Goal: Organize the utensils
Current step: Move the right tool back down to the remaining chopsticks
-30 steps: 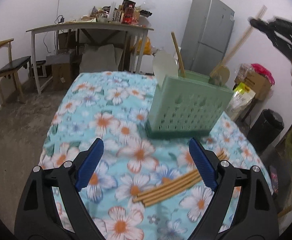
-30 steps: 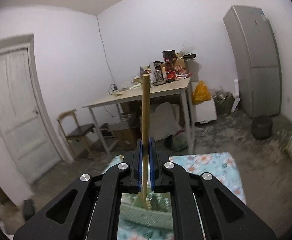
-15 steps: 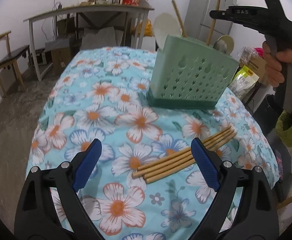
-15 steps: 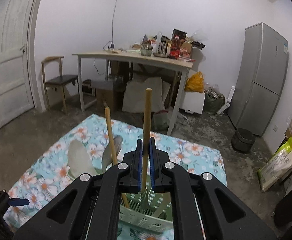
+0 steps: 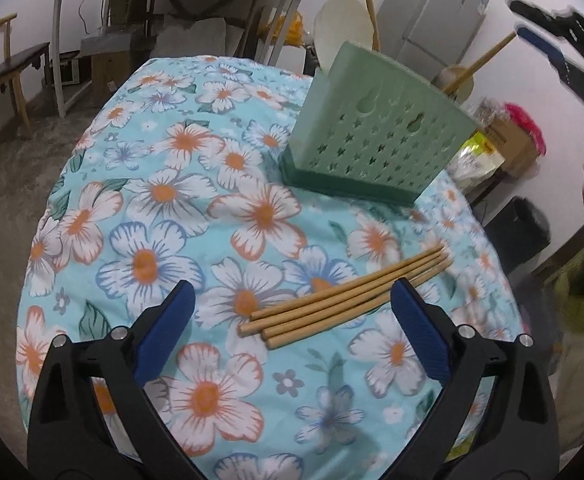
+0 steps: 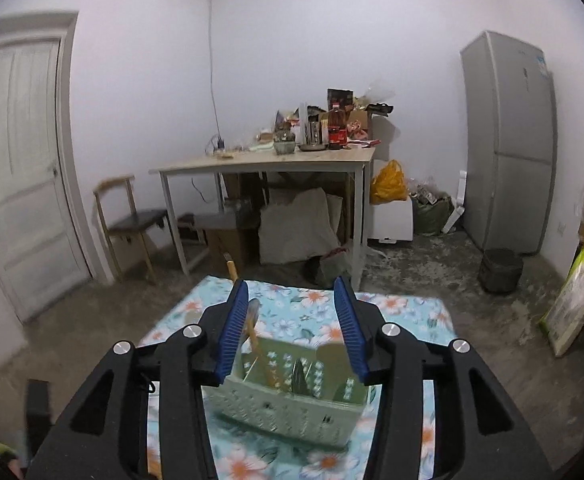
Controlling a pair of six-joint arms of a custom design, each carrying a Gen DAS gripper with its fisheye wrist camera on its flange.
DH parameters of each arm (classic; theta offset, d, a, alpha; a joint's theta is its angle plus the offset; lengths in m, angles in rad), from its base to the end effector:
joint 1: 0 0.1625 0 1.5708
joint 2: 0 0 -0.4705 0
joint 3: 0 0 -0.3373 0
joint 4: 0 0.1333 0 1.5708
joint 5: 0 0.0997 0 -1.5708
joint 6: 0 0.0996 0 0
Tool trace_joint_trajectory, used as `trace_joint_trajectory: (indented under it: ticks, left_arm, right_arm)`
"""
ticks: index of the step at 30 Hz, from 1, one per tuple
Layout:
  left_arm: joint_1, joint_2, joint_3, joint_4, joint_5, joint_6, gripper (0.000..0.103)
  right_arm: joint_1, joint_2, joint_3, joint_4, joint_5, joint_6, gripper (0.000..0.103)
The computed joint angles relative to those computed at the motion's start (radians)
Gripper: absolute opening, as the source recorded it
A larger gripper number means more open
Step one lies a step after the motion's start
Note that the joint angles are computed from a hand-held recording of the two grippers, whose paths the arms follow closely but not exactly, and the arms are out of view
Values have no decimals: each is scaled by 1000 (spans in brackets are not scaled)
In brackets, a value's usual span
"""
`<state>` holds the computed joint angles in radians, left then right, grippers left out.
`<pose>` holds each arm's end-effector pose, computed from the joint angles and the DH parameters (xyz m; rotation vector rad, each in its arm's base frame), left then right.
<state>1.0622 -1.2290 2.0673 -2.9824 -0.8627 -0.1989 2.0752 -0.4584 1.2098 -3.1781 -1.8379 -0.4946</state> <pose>-0.0744 -0.5402 0.3455 0.1159 2.5003 -1.0066 0.4834 -0.6542 0.1528 1.1209 -2.3915 1.2042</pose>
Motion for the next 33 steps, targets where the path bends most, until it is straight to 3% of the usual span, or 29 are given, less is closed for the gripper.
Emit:
trace_joint_trajectory:
  ticks: [6, 12, 16, 26, 32, 33]
  left_arm:
    - [-2, 7, -12, 1, -33, 34, 95]
    - [-19, 14, 3, -83, -24, 139, 95]
    - [-20, 22, -2, -87, -6, 186, 95]
    - [-29, 53, -9, -107, 98, 245, 95]
    - [-42, 58, -2, -177, 114, 281, 95]
    - [-42, 57, 0, -182, 113, 281, 95]
  right_arm:
    - [-45, -111, 214, -65, 57, 147, 45]
    - [-114, -176, 344, 27, 130, 309, 45]
    - [-176, -185, 431, 129, 233, 444, 45]
    - [-301, -113, 502, 172, 450, 721, 44]
    - [-334, -80, 475, 162, 503, 791, 35]
    - [-337, -73, 470, 158, 504, 796, 29]
